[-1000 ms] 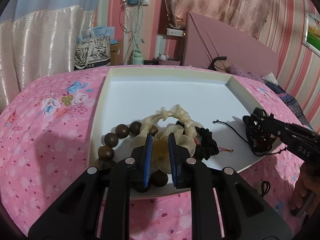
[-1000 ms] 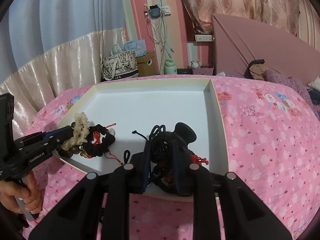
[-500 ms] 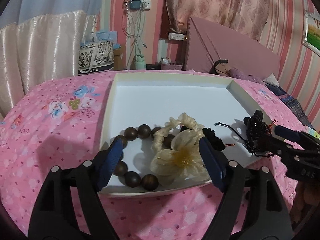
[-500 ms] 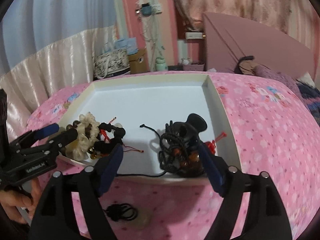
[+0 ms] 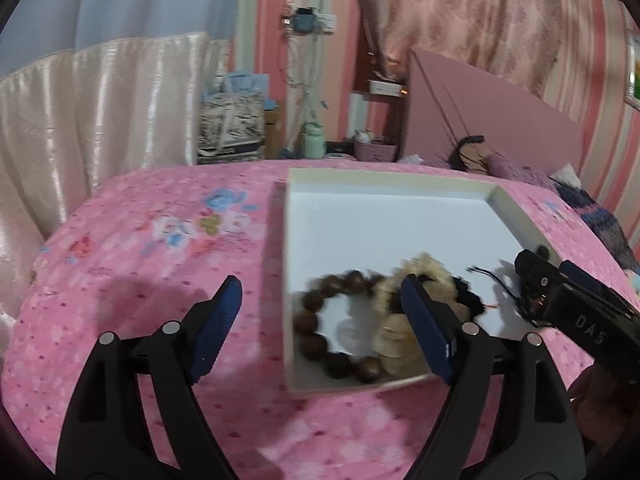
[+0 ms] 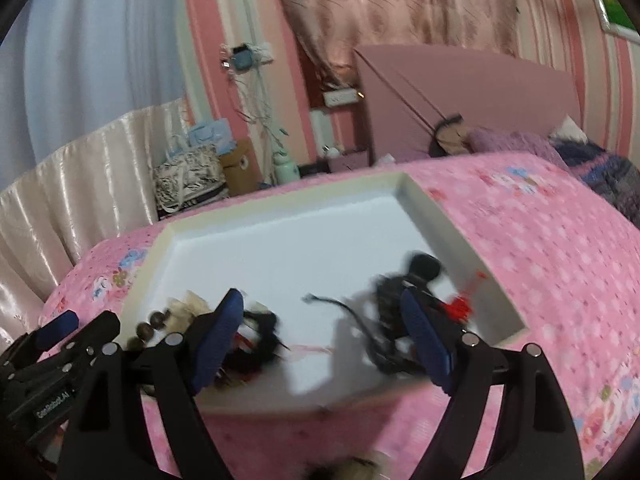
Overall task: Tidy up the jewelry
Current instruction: 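Open both tools and lift them away from the tray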
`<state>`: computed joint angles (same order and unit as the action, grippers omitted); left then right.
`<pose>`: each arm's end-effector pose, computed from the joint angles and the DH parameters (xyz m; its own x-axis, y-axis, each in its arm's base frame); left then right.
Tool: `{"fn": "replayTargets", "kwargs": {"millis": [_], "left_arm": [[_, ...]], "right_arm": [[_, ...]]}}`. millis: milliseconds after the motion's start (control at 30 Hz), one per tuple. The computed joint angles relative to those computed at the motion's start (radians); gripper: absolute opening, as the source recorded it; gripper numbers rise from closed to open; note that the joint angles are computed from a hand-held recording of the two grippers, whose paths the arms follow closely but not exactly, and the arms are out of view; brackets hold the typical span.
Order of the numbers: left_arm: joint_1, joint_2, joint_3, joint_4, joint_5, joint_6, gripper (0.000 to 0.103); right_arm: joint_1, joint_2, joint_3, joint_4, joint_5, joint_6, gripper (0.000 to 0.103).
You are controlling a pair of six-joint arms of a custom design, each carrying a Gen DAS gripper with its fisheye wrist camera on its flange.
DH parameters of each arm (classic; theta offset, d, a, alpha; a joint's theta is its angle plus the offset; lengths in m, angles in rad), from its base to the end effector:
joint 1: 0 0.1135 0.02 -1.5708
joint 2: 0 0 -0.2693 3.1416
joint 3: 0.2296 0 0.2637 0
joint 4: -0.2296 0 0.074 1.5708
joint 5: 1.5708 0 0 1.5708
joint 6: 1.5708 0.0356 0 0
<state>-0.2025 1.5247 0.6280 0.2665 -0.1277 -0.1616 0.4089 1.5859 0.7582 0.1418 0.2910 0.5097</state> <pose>0.2978 -0.0565 0.1549 -0.5856 -0.0427 -0.8095 0.0045 0.9984 -0.0559 0.3029 0.1201 0.1658 -0.5937 0.2521 -0.7642 0.1289 0.9672 0.2190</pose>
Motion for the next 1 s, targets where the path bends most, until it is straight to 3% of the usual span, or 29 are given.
{"fn": "replayTargets", "kwargs": {"millis": [300, 567, 700, 833, 1000], "left_arm": [[0.074, -0.022, 0.009, -0.018, 0.022, 0.004, 0.081], [0.116, -0.049, 0.01, -0.041, 0.044, -0.002, 0.081], [0.137, -0.053, 0.009, -0.041, 0.034, 0.004, 0.081], [0.154, -0.061, 0.015, -0.067, 0.048, -0.01, 0.081], [0.144, -0.116, 0.009, -0.103, 0.04, -0.021, 0.081]], "right_arm": [[0.074, 0.114, 0.195, -0.003, -0.003, 0.001, 0.083], [0.107, 0.153, 0.253, 0.058, -0.035, -0.034, 0.084], [0.086, 0.144, 0.297, -0.003, -0.077, -0.05, 0.087], [0.051, 0.101, 0.339, -0.12, -0.096, -0.145, 0.088], [-0.045, -0.026, 0.239, -0.158, -0.141, -0.226, 0.089]]}}
